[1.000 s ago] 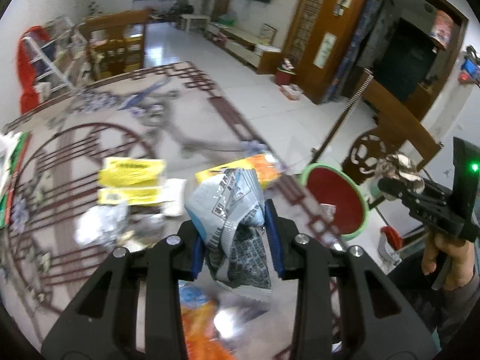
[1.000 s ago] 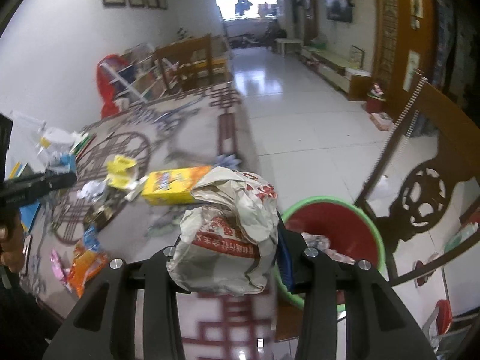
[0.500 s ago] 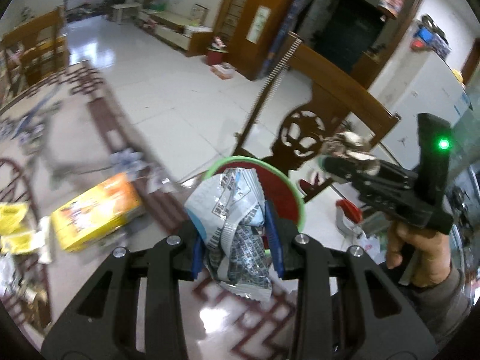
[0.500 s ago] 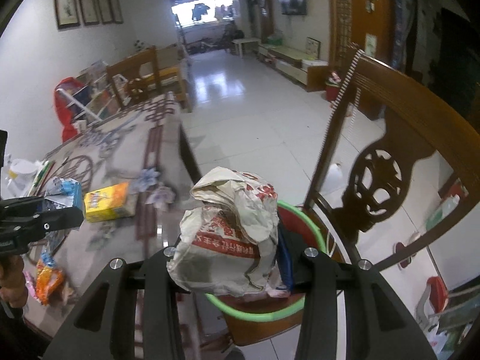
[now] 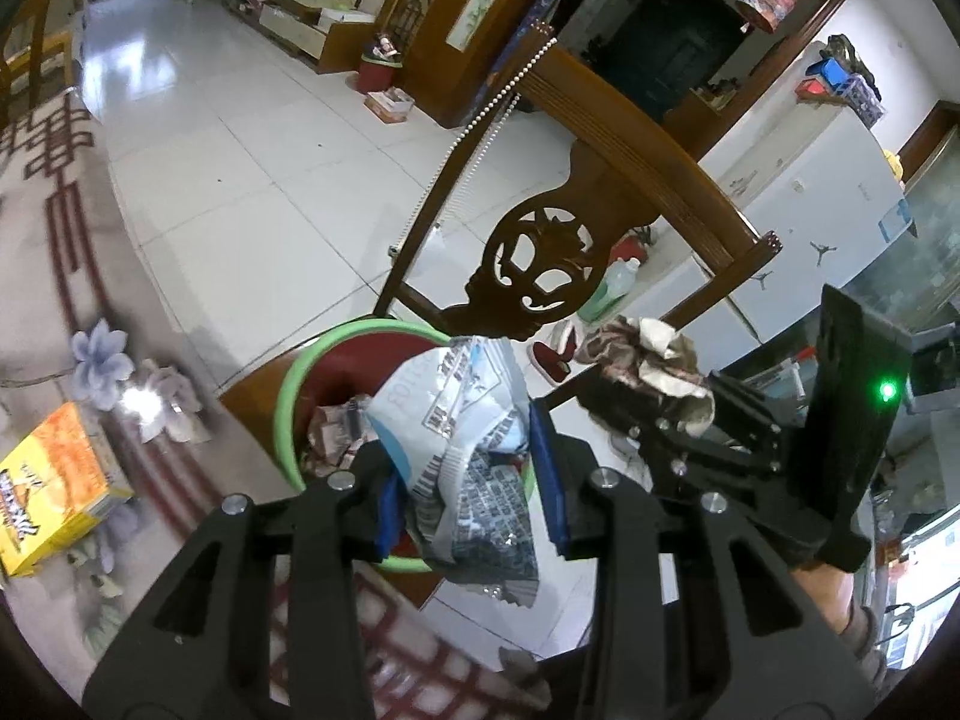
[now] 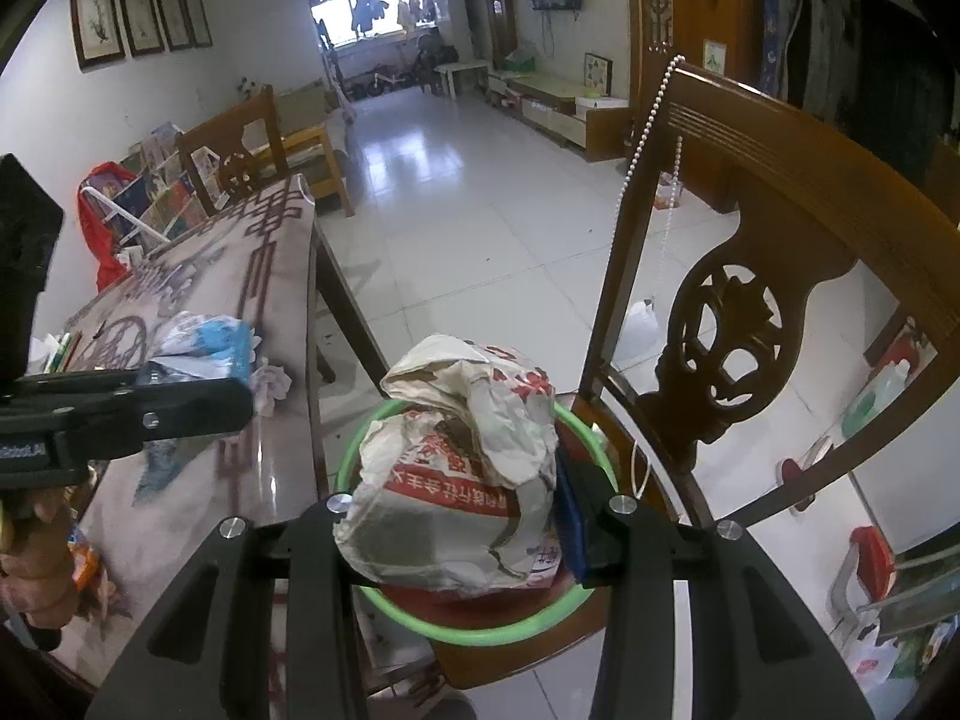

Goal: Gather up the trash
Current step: 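Open both grippers to drop the bag and wrapper into the bin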

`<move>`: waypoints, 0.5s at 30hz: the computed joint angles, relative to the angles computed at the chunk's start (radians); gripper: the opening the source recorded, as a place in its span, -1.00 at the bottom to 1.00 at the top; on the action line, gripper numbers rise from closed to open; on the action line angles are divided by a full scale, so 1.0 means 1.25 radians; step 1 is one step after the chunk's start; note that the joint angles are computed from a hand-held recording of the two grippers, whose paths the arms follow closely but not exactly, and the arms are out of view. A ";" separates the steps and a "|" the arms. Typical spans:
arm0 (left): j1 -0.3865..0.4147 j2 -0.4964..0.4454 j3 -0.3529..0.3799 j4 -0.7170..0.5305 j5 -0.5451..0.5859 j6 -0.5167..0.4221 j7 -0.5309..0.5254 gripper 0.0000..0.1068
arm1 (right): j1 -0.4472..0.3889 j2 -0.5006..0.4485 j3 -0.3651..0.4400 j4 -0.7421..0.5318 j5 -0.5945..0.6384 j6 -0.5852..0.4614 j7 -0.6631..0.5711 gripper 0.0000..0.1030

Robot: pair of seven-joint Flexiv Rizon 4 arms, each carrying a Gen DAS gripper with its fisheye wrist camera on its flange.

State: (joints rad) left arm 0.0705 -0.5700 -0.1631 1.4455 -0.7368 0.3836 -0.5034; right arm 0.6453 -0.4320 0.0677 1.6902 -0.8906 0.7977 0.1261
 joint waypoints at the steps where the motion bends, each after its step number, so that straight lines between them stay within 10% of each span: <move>1: -0.001 -0.004 -0.001 -0.003 0.000 -0.003 -0.006 -0.35 | -0.001 0.000 0.000 0.001 0.000 0.001 0.000 -0.24; 7: -0.007 -0.024 -0.010 -0.036 -0.004 -0.013 -0.042 -0.29 | -0.013 0.001 0.003 0.010 0.018 0.024 -0.009 -0.14; 15: -0.007 -0.020 -0.020 -0.034 -0.040 -0.005 -0.064 0.69 | 0.002 -0.005 -0.004 -0.006 0.003 -0.010 -0.003 0.58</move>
State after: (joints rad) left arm 0.0616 -0.5949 -0.1881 1.4028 -0.7867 0.3770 -0.5829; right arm 0.6477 -0.4380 0.0629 1.6821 -0.8868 0.7848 0.1220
